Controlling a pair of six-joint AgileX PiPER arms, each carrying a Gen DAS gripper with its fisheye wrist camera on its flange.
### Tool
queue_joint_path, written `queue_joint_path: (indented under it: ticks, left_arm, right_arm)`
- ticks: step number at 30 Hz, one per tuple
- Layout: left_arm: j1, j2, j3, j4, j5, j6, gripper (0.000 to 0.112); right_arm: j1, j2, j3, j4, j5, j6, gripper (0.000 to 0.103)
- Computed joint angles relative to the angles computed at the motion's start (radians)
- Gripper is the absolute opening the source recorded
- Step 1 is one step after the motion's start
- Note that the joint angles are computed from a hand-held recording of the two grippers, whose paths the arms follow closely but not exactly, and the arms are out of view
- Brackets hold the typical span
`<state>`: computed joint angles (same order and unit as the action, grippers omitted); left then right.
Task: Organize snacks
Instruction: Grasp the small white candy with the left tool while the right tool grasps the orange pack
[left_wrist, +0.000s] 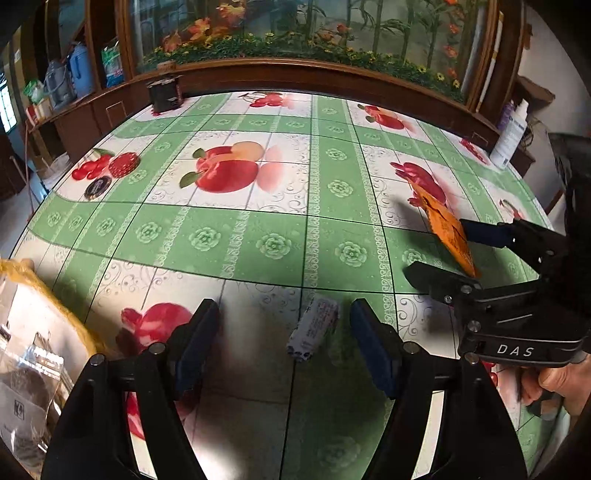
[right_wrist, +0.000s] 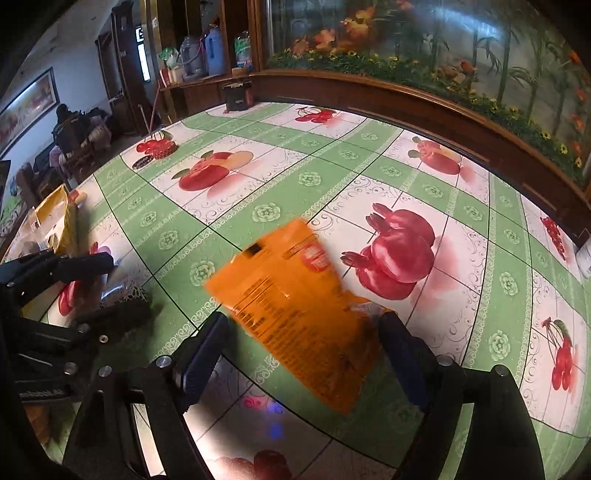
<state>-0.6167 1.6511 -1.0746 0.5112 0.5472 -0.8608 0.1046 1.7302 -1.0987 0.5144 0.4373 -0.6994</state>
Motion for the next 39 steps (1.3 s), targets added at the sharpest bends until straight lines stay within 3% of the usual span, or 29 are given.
queue_joint_path:
  ticks: [1,3,4,6,8,12,17,23,28,31,34,39]
  left_arm:
    - [-0.006,0.009,-0.010,0.006,0.009,0.005,0.073]
    - [-0.006,0.008,-0.008,-0.003,-0.003,0.029,0.069]
    - [-0.004,0.004,-0.003,-0.004,-0.011,0.031,0.062]
    - [0.001,-0.009,0.012,0.000,-0.031,0.021,0.044]
    - [0.026,-0.025,0.035,-0.045,-0.073,0.051,0.010]
    - [0.094,-0.053,0.073,-0.284,-0.156,0.264,0.011]
    - [0.104,-0.122,0.151,-0.354,-0.195,0.315,0.010]
    - [0.085,-0.315,0.335,-0.371,-0.206,0.300,0.010]
    - [0.054,-0.505,0.447,-0.346,-0.129,0.217,0.010]
    - [0.002,-0.645,0.499,-0.252,-0.062,0.105,0.010]
    - [-0.067,-0.788,0.536,-0.161,0.043,-0.006,0.010]
    - [-0.272,-0.961,0.558,0.013,0.303,-0.245,0.011]
  right_arm:
    - [-0.001,-0.003,0.002,-0.003,-0.002,0.007,0.081]
    - [-0.014,-0.015,0.015,0.027,-0.015,-0.005,0.057]
    - [-0.020,-0.024,0.029,0.038,-0.032,0.001,0.050]
    - [-0.039,-0.042,0.054,0.045,-0.052,0.039,0.026]
    - [-0.071,-0.067,0.089,0.134,-0.049,0.016,0.014]
    - [-0.171,-0.167,0.230,0.492,0.035,-0.214,0.014]
    - [-0.301,-0.356,0.482,0.796,0.218,-0.420,0.013]
    - [-0.403,-0.595,0.690,0.848,0.378,-0.413,0.013]
    - [-0.354,-0.746,0.789,0.859,0.343,-0.368,0.013]
    - [-0.210,-0.782,0.793,0.850,0.242,-0.307,0.013]
    - [-0.089,-0.836,0.807,0.854,0.170,-0.264,0.013]
    - [0.153,-0.910,0.845,0.880,0.000,-0.164,0.013]
